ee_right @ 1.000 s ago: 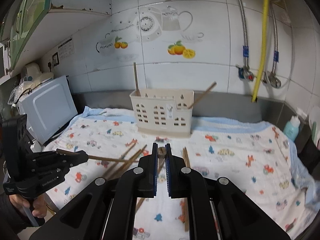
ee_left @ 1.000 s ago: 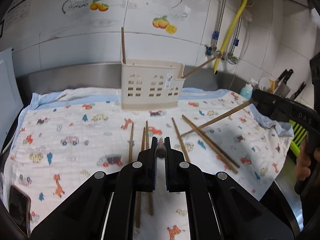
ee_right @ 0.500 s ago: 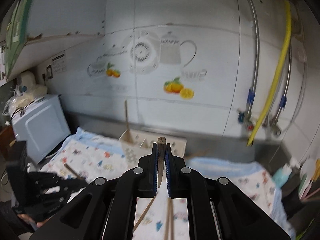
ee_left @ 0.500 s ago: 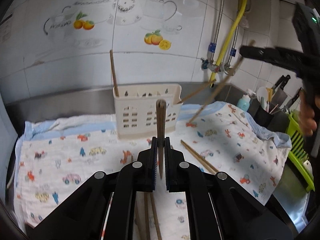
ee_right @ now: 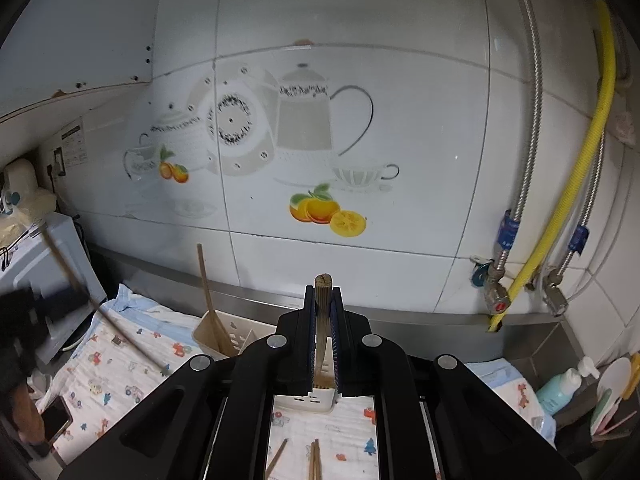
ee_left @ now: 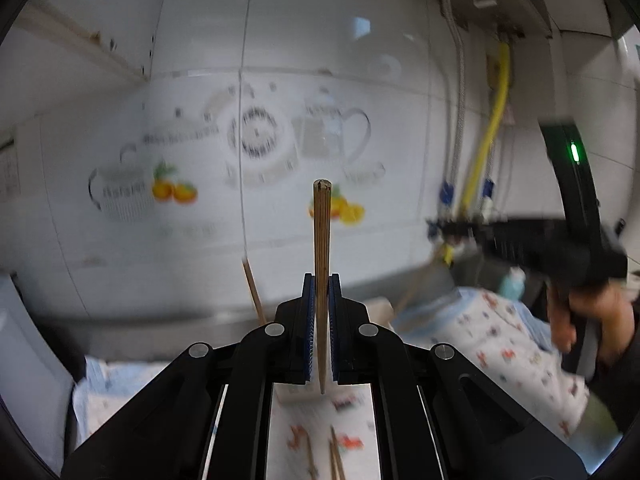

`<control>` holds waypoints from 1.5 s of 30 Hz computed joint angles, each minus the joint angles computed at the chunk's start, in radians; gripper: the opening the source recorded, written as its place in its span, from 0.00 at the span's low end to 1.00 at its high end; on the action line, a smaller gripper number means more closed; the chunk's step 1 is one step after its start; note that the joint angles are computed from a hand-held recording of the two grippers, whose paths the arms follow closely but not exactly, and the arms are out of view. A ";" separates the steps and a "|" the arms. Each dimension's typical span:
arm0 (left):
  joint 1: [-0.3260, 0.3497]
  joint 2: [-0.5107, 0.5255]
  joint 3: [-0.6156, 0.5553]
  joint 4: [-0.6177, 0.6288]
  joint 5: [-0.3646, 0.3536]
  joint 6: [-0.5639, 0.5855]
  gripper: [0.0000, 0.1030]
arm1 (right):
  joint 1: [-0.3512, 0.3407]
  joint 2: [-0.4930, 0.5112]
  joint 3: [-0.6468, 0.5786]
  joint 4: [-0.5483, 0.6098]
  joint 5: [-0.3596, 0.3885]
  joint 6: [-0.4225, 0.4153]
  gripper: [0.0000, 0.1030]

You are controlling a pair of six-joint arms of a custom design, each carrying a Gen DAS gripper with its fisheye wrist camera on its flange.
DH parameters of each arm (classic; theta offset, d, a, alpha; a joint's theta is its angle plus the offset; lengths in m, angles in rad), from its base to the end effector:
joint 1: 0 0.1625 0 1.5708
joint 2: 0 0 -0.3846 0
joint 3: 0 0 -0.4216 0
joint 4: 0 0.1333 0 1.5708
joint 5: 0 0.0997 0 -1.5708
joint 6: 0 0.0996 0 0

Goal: Organize utensils
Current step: 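Drop the chopstick into the cream holder by opening the left gripper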

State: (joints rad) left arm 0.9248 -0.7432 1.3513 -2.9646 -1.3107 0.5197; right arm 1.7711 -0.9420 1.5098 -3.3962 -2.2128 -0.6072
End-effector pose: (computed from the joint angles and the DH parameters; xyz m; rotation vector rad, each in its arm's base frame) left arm -0.3353 -0.7087 0.1844 1.3714 2.3475 -1.1451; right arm 0.2091 -0.6598 0.3171 0.3369 -2.0047 1.2746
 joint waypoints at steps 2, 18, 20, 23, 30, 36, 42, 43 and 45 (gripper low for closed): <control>-0.002 0.042 -0.068 0.007 0.016 -0.008 0.05 | -0.009 0.005 -0.008 0.013 0.008 0.007 0.07; 0.044 0.271 -0.373 0.150 0.129 -0.079 0.05 | -0.060 0.034 -0.028 0.080 0.026 0.039 0.07; 0.052 0.282 -0.392 0.183 0.131 -0.090 0.05 | -0.062 0.038 -0.031 0.085 0.025 0.038 0.07; 0.058 0.292 -0.402 0.199 0.140 -0.089 0.05 | -0.065 0.043 -0.033 0.091 0.018 0.039 0.07; 0.062 0.285 -0.392 0.210 0.132 -0.093 0.08 | -0.066 0.045 -0.032 0.087 0.003 0.047 0.08; 0.056 0.224 -0.313 0.167 0.120 -0.101 0.15 | -0.050 0.018 0.008 0.033 -0.005 0.029 0.16; 0.051 0.105 -0.143 0.098 0.110 -0.130 0.25 | -0.029 -0.048 0.140 -0.060 0.002 0.023 0.21; 0.051 0.086 -0.112 0.090 0.108 -0.134 0.25 | -0.027 -0.059 0.165 -0.073 0.002 0.027 0.21; 0.053 0.043 -0.043 0.065 0.110 -0.136 0.25 | -0.022 -0.078 0.223 -0.111 0.002 0.033 0.21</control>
